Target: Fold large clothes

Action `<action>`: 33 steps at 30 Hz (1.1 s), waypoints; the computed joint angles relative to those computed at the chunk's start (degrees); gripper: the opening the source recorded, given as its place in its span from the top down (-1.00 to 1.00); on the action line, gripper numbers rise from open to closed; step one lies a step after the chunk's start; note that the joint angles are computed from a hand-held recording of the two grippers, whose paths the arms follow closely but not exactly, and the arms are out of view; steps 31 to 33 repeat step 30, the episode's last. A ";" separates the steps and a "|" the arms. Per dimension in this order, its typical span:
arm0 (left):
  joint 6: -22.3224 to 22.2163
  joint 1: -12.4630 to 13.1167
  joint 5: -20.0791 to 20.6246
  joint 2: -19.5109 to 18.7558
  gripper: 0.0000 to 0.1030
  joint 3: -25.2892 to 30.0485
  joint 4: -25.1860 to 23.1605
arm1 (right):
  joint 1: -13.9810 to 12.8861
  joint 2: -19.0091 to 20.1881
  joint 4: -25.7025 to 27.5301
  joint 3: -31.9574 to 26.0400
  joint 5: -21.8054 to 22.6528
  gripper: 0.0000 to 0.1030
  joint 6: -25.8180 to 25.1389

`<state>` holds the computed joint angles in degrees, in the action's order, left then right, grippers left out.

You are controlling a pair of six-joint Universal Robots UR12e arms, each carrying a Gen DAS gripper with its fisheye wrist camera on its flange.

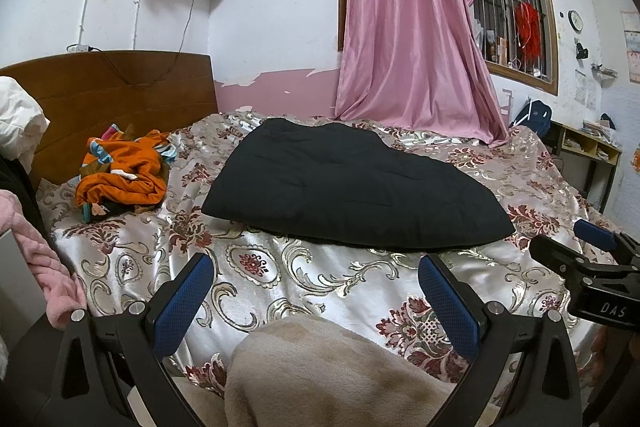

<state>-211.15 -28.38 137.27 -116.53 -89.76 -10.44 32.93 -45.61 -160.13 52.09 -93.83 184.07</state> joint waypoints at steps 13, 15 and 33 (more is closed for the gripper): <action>-2.84 -0.17 2.69 0.01 -0.99 0.30 -1.57 | 0.10 -0.17 0.13 0.44 0.20 -0.96 -0.17; -2.36 -0.20 2.83 -0.09 -0.99 0.35 -1.42 | 0.14 -0.28 -0.09 0.77 0.24 -0.96 -0.29; -5.33 0.16 1.43 0.23 -0.99 0.18 -4.84 | 0.13 -0.21 0.12 0.62 0.22 -0.96 -0.23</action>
